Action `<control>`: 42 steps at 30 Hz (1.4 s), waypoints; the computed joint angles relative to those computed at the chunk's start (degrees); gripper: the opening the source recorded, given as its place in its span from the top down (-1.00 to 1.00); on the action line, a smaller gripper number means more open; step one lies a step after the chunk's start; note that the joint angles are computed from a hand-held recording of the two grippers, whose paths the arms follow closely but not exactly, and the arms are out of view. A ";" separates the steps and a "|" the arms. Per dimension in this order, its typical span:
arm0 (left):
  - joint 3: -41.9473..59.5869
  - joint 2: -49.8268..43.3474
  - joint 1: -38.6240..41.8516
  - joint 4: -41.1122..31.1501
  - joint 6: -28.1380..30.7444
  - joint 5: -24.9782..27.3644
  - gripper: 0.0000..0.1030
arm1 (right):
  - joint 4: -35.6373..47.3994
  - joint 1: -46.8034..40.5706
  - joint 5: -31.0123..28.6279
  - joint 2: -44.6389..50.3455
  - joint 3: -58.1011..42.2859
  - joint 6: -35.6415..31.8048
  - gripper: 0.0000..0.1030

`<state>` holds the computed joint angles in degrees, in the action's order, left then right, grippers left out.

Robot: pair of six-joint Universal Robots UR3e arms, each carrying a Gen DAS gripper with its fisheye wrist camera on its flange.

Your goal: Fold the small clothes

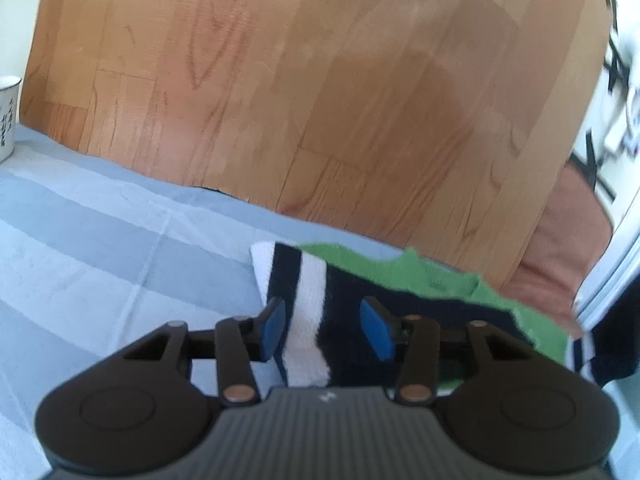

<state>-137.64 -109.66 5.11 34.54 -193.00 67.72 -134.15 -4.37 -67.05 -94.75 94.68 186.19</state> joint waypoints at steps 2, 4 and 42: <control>-0.69 0.76 2.32 0.14 -0.84 -2.82 0.16 | 0.24 6.55 -2.19 10.91 -9.90 0.99 0.83; -0.97 1.32 3.82 -0.03 -1.26 -4.26 0.16 | 1.45 11.63 -2.49 20.92 -19.23 1.37 0.82; 2.23 -1.43 0.00 -1.86 2.26 0.99 0.03 | -30.58 -1.37 -11.35 3.24 28.39 -2.34 0.77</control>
<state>-135.41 -111.09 5.11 32.68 -190.74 68.70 -164.73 -5.74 -78.39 -91.51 123.07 183.85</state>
